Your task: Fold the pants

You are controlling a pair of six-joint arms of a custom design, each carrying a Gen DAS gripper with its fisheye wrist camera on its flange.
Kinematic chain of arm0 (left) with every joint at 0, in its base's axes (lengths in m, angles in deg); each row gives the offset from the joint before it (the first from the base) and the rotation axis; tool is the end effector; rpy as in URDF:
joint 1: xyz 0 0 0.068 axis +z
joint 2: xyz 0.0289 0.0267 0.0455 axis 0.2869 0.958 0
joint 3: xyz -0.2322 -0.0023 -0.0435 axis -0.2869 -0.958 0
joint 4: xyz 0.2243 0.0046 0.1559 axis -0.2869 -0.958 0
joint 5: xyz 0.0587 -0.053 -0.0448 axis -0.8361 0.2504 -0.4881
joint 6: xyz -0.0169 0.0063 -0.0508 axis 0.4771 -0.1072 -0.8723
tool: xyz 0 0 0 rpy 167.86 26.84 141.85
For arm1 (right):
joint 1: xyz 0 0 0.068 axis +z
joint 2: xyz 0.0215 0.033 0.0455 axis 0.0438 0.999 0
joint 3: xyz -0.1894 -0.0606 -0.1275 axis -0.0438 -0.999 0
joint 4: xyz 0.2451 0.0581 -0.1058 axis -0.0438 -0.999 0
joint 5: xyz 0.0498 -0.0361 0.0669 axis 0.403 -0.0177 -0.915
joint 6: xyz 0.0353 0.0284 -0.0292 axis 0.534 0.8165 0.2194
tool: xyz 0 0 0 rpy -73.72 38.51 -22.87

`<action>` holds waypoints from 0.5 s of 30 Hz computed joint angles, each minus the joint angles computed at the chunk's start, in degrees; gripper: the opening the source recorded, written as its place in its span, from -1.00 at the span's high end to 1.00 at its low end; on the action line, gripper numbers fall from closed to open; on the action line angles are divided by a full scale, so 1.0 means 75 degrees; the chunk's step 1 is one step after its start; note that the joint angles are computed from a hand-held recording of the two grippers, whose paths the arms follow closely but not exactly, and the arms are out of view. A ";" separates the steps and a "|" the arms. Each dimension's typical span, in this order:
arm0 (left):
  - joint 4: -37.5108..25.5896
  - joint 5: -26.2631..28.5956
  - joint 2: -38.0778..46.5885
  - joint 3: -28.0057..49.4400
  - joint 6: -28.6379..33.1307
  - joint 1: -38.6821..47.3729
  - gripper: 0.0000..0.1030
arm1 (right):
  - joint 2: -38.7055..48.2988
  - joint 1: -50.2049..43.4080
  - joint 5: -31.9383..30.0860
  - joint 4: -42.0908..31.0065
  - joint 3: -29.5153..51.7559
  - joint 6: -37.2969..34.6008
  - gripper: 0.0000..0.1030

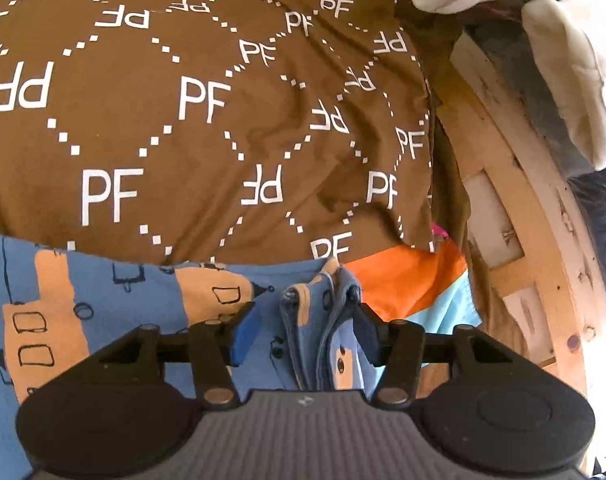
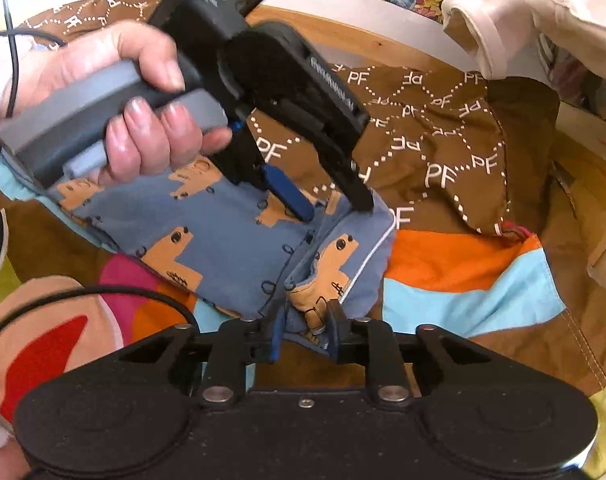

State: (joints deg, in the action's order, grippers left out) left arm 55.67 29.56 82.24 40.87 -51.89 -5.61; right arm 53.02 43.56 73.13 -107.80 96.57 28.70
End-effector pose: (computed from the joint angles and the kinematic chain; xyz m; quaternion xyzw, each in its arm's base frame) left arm 0.2555 -0.1227 0.2267 0.0053 0.9062 -0.3630 0.2167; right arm 0.1097 0.0824 0.2059 -0.2704 0.8594 0.0215 0.4334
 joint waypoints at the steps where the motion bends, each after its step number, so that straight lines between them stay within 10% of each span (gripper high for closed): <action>1: 0.0000 -0.0037 0.0004 0.0005 0.0015 -0.0044 -0.12 | -0.0004 0.0042 -0.0011 0.0048 0.0024 -0.0035 0.37; 7: -0.0093 -0.0098 0.0037 0.0084 0.0076 -0.0118 -0.12 | 0.0576 0.0569 0.0527 0.0727 0.0076 -0.0157 0.36; 10: -0.0110 -0.0082 0.0055 0.0104 0.0039 -0.0106 -0.12 | 0.0850 0.0535 0.0681 0.0770 0.0124 -0.0115 0.75; 15: -0.0102 -0.0022 0.0040 0.0066 0.0105 -0.0060 -0.12 | 0.0261 0.0608 0.0768 0.0165 0.0149 -0.0216 0.84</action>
State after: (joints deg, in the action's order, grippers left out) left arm 54.90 29.39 82.53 41.36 -51.10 -6.06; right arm 54.97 48.12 78.89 -106.57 97.69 27.08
